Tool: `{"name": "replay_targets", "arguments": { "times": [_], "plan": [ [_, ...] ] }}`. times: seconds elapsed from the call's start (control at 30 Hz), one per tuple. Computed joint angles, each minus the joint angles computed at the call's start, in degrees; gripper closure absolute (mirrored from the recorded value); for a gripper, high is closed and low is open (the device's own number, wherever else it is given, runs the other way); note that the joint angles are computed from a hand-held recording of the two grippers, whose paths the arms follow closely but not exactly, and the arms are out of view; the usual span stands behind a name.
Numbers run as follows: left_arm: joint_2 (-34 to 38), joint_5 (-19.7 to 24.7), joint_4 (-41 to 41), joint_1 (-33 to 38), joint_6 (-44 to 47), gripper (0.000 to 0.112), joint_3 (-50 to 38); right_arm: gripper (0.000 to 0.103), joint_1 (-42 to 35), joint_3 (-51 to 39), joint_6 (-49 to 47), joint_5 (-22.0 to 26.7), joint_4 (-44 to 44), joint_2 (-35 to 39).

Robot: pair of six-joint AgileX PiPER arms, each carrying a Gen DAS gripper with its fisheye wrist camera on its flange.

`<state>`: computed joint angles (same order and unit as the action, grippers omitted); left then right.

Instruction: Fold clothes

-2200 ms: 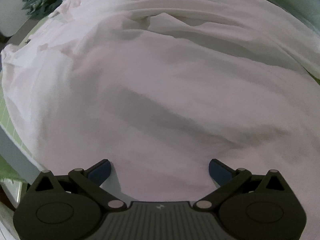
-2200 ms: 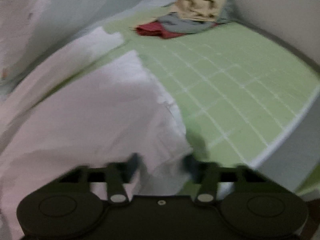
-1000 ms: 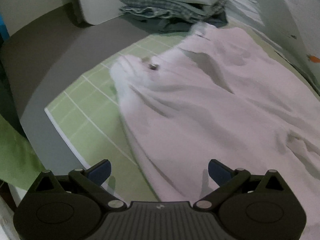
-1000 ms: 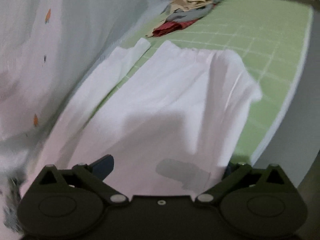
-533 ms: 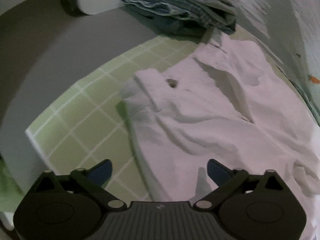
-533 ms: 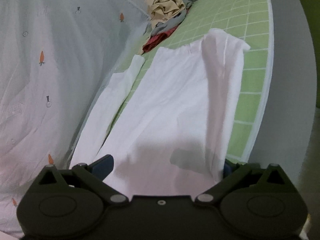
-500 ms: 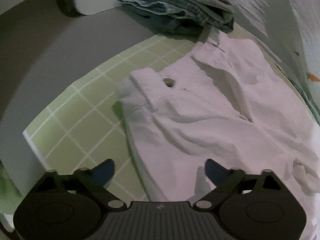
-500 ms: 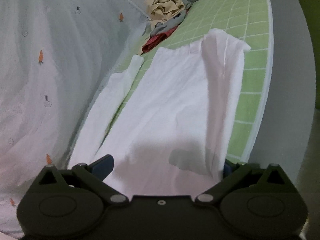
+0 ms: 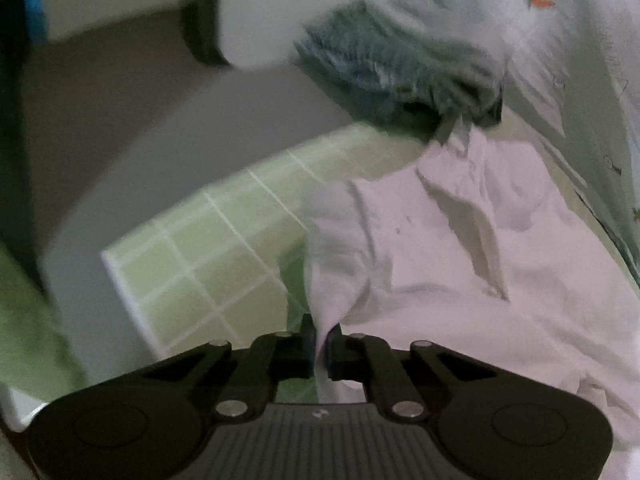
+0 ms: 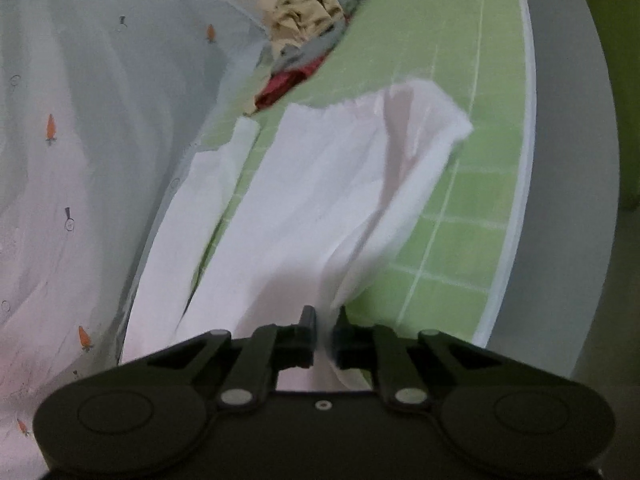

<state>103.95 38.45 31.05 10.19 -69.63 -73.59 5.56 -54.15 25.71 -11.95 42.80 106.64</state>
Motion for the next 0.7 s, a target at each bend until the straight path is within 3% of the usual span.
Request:
{"name": "replay_targets", "arguments": {
  "times": [0.1,0.2,0.3,0.43,0.57,0.7],
  "plan": [
    [-4.72,10.06,9.51,-8.25,-5.00,0.105,0.46,0.097,-3.36,3.58,17.19,0.34,-14.03,-4.77],
    [-8.62,16.72,7.68,-12.43,-4.97,0.106,-0.57,0.097,-7.77,7.01,32.10,-0.41,-31.22,-10.25],
    [-7.80,21.28,10.06,-16.04,-6.52,0.106,-2.10,0.098,-11.09,5.74,42.64,1.00,-48.40,-11.53],
    [-5.30,22.38,10.62,-17.45,-10.81,0.106,-4.74,0.098,-12.49,0.49,55.82,1.77,-70.54,-8.20],
    [-4.66,22.25,12.71,-17.57,-12.30,0.106,-8.12,0.098,-12.95,-4.14,59.73,-1.19,-74.31,-5.36],
    [-3.48,20.63,13.96,-16.52,-12.01,0.106,-13.94,0.098,-14.86,-15.41,74.24,-4.15,-90.07,0.60]
  ]
}}
